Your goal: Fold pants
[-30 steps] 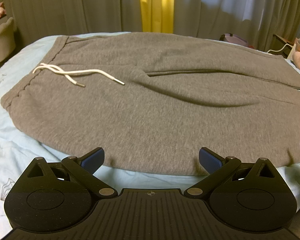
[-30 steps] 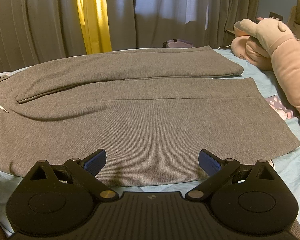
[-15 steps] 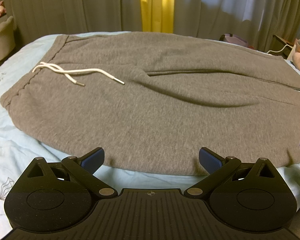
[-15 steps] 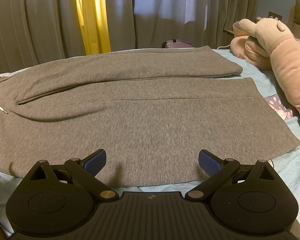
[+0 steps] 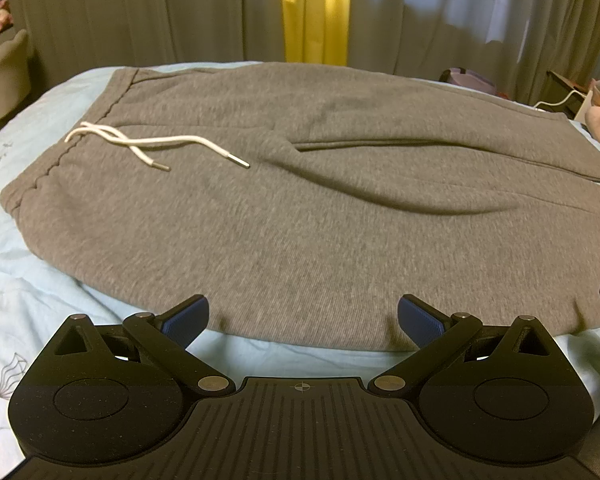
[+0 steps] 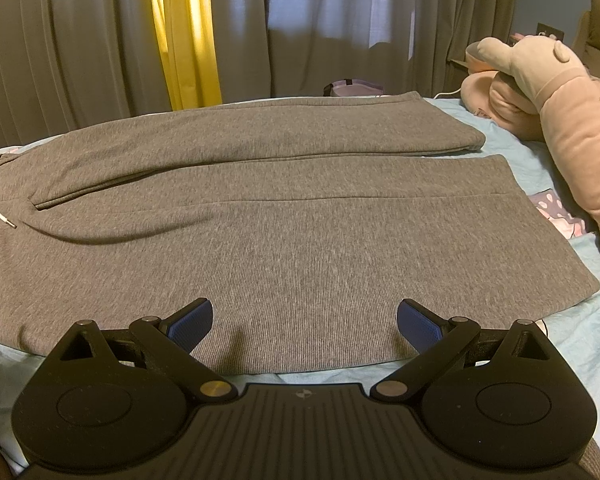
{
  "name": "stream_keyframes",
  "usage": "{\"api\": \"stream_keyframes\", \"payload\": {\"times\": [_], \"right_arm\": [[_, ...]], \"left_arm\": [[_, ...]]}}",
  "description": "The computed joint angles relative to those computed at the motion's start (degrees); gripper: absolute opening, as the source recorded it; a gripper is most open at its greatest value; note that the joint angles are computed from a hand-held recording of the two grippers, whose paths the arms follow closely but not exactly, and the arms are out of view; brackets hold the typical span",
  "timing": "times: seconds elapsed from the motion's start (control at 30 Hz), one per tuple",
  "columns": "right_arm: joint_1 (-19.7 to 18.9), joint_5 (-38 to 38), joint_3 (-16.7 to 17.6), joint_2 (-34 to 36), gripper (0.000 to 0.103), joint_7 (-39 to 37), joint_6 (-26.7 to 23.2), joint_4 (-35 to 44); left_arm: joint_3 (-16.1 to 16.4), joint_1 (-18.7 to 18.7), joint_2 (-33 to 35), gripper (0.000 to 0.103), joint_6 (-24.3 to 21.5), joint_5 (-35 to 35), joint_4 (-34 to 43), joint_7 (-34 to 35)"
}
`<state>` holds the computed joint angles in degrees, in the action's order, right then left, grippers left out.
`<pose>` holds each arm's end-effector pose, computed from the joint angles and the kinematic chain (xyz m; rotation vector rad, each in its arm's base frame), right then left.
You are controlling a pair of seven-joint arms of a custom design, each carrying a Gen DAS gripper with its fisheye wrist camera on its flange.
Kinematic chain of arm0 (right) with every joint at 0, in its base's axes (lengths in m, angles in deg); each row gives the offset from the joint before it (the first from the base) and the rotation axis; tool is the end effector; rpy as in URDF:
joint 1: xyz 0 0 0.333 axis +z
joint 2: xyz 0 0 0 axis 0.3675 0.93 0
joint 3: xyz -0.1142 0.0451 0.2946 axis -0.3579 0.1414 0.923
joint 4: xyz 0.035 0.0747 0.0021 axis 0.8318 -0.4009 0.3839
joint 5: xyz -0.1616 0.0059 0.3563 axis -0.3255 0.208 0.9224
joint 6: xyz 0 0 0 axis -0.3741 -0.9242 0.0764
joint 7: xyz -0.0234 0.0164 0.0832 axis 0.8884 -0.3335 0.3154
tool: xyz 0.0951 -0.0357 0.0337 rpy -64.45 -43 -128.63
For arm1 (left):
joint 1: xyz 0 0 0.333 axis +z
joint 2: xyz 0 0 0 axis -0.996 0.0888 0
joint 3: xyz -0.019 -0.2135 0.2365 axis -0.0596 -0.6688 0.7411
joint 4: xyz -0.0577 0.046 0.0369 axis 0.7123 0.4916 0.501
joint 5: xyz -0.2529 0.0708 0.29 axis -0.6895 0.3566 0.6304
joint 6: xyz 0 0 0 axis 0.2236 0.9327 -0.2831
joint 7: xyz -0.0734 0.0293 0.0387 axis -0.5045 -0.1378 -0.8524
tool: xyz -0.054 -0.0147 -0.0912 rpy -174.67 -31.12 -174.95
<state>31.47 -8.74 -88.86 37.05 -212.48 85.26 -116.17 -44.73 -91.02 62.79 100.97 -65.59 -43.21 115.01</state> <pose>0.5564 0.1424 0.3226 -1.6116 1.8726 -0.7633 0.6411 -0.0260 0.3454 -1.8286 1.8380 -0.6663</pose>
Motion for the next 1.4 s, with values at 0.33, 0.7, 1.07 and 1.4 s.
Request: {"api": "stream_keyframes", "payload": {"times": [0.33, 0.7, 1.07, 1.4], "right_arm": [[0.00, 0.00, -0.02, -0.05, 0.099, -0.02, 0.06, -0.01], [-0.09, 0.10, -0.01, -0.14, 0.099, -0.45, 0.00, -0.11], [0.72, 0.89, -0.09, 0.12, 0.099, -1.13, -1.05, 0.09], [0.78, 0.97, -0.15, 0.21, 0.099, -1.38, -0.96, 0.14]], "left_arm": [[-0.54, 0.52, 0.02, 0.103, -0.10, -0.23, 0.08, 0.24], [-0.79, 0.81, 0.08, 0.103, -0.27, -0.51, 0.18, 0.42], [-0.96, 0.97, -0.01, 0.103, -0.49, -0.63, 0.10, 0.36], [-1.15, 1.19, 0.06, 0.103, -0.76, -0.67, 0.24, 0.35]]}}
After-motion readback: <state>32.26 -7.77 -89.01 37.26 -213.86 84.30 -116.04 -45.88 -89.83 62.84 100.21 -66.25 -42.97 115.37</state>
